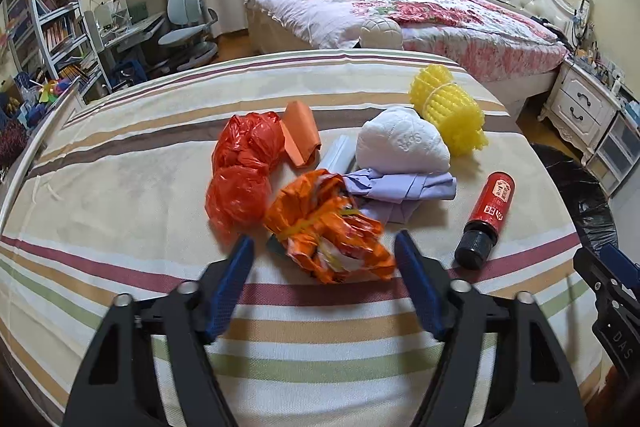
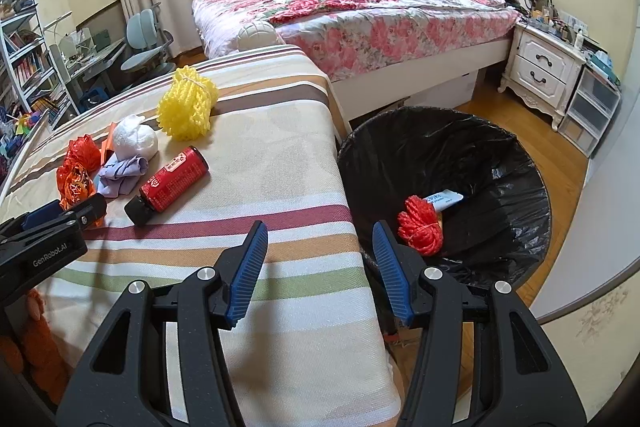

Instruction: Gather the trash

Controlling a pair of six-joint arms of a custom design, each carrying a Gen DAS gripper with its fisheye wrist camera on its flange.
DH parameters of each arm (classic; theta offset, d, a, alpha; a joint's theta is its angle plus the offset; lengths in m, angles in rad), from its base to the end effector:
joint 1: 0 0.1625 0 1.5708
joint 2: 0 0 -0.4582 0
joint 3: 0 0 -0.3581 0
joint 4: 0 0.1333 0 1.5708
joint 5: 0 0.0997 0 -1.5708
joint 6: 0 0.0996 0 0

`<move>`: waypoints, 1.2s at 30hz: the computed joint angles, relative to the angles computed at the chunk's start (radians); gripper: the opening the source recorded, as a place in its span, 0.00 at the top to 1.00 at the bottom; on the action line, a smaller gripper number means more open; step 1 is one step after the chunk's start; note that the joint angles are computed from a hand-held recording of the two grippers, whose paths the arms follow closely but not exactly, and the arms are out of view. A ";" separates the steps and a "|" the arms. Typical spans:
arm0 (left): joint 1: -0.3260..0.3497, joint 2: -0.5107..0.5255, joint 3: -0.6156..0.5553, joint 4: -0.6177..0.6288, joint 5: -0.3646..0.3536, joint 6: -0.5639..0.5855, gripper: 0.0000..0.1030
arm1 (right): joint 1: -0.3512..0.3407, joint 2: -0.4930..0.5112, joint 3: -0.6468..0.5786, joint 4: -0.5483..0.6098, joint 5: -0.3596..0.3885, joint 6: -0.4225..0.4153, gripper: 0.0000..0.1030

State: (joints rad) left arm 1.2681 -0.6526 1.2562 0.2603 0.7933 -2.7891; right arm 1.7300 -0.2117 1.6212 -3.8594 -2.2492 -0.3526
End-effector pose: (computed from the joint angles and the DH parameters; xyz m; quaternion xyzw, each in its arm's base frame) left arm 0.0064 -0.6611 0.1188 0.1551 0.8642 -0.3114 0.3635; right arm 0.1696 -0.6096 -0.0674 0.0790 -0.8614 0.3703 0.3384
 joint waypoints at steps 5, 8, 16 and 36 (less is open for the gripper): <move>0.011 -0.024 0.029 -0.003 0.029 0.012 0.52 | 0.003 0.004 -0.004 0.002 0.000 -0.002 0.48; 0.016 -0.048 0.059 -0.012 0.046 0.016 0.58 | 0.008 0.008 -0.009 0.010 0.002 -0.002 0.48; 0.029 -0.106 0.126 -0.036 0.074 0.034 0.59 | 0.031 0.027 -0.054 0.083 0.024 -0.001 0.48; 0.087 -0.142 0.104 -0.029 0.078 0.039 0.59 | 0.073 0.095 -0.242 0.302 0.002 0.053 0.40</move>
State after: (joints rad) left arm 1.3555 -0.7947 1.3604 0.2318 0.8713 -2.7497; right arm 1.8027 -0.1169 1.3789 -3.5578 -2.2468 -0.2994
